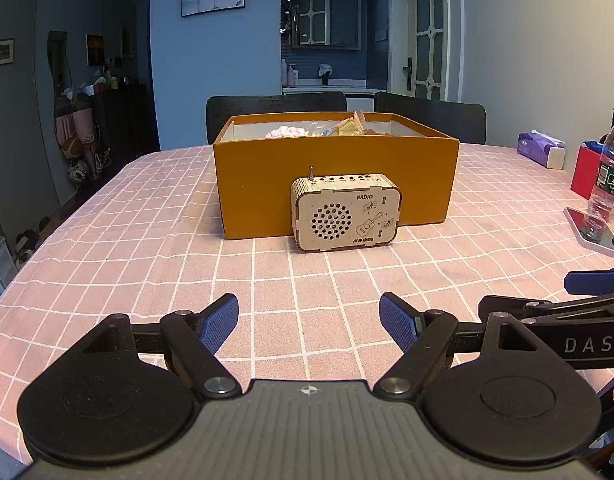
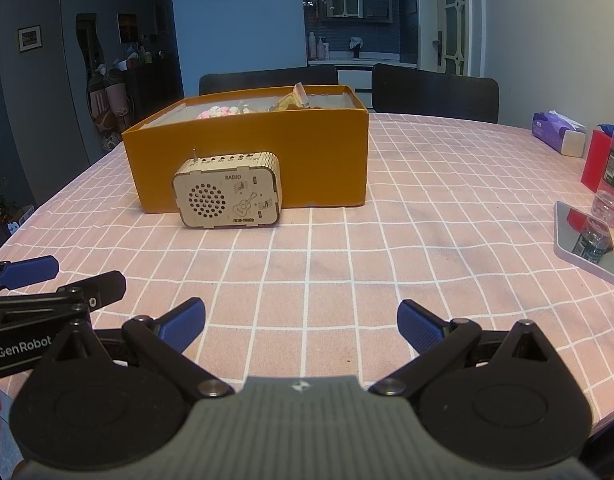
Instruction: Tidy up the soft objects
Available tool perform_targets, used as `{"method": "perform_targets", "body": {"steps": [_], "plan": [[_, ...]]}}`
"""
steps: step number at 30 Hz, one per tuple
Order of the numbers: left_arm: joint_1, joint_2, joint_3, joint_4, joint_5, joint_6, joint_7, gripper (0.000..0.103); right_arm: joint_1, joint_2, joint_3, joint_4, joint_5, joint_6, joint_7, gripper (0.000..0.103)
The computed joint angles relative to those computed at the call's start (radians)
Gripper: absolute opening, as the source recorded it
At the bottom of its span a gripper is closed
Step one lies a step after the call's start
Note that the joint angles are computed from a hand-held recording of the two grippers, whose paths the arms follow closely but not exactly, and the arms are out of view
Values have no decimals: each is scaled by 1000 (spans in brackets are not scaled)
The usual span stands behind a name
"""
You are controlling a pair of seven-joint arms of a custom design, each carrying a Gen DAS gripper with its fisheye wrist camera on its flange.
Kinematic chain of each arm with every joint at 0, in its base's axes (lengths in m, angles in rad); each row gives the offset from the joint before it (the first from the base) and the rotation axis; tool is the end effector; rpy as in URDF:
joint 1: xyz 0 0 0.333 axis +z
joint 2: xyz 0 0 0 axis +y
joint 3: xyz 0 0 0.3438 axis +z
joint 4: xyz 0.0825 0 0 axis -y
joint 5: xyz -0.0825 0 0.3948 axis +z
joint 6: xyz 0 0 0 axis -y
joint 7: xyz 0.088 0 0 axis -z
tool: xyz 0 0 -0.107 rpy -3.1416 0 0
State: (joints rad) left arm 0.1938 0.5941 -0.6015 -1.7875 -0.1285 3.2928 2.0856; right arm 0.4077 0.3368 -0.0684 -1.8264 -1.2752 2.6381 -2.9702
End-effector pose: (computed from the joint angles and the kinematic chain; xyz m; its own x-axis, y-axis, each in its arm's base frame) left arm 0.7006 -0.1963 0.4003 -0.4926 -0.8701 -0.0170 -0.4470 0.2697 -0.8529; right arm 0.6336 0.2540 0.4083 -0.3278 -0.9428 -0.0614 -0.5465 0.2422 -0.8017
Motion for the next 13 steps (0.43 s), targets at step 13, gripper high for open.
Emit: {"method": "perform_targets", "body": {"steps": [13], "plan": [[8,8,-10,1,12,4,1,94,-3,1,-1,-1,10,6,-9,100]]}}
